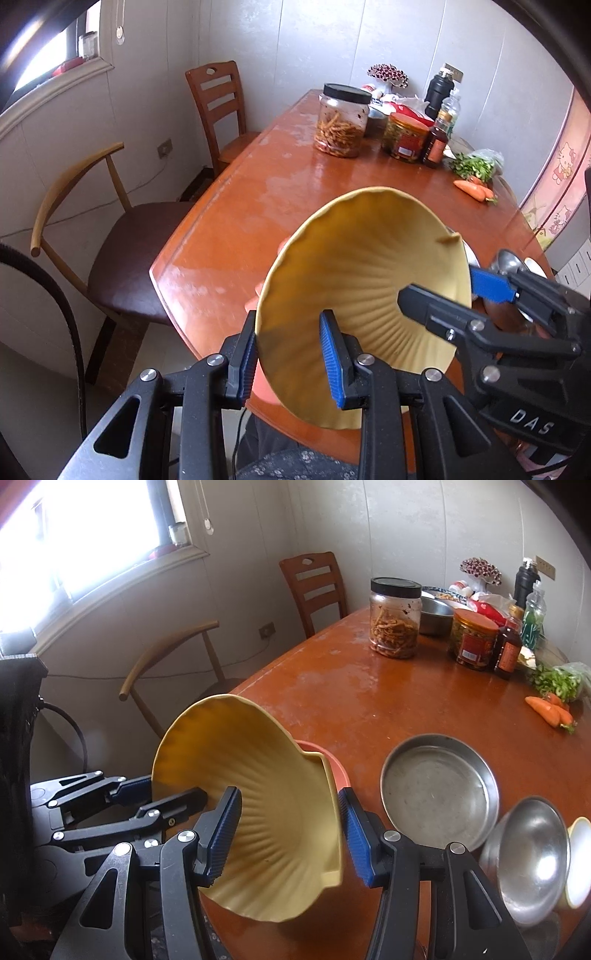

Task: Organize plates and bowls
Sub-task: 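Carry the yellow plate with the left tool over the orange plate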

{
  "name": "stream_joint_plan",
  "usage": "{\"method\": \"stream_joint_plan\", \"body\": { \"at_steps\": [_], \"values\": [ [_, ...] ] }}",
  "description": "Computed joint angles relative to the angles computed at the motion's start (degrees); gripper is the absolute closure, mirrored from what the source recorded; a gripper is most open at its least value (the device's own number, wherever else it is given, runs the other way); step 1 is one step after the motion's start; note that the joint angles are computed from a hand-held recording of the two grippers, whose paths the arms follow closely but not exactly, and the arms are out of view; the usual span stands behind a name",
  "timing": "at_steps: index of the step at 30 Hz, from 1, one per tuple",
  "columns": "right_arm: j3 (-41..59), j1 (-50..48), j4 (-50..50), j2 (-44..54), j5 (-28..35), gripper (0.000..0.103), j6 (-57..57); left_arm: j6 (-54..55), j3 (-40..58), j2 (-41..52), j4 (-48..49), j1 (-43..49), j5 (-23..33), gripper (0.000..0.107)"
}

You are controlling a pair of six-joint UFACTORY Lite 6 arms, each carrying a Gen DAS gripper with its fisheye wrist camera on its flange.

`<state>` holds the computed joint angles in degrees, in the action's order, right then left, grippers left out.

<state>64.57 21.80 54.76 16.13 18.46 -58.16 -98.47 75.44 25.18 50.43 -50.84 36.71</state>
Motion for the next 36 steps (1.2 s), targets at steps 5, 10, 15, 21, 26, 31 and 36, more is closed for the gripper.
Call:
{"method": "stream_joint_plan", "body": {
  "at_steps": [5,10,15,21,26,31,36],
  "values": [
    [3.69,-0.71,-0.04,4.41,1.54,0.046,1.57,5.06,4.1,3.29,-2.02,2.86,-0.19,0.076],
    [5.75,-1.6,-0.87,7.64,2.25,0.046,2.93,10.21,8.42,7.57,-4.71,5.22,-1.28,0.076],
    [7.64,-1.96,-2.47,10.55,2.61,0.047,4.81,11.26,10.26,9.87,-5.61,6.56,-2.13,0.076],
    [9.37,-2.13,-3.53,12.75,3.02,0.047,5.86,12.5,10.84,11.27,-6.32,7.78,-3.52,0.076],
    [10.2,-1.94,-4.33,14.15,2.93,0.047,6.81,14.02,11.75,12.69,-7.6,8.53,-4.26,0.076],
    [11.06,-2.11,-5.69,15.19,3.74,0.047,7.69,14.79,12.16,13.51,-8.25,8.93,-4.92,0.076],
    [10.66,-1.48,-6.75,14.98,2.71,0.047,7.97,15.0,12.37,13.87,-8.22,9.41,-5.2,0.076]
  ]
}}
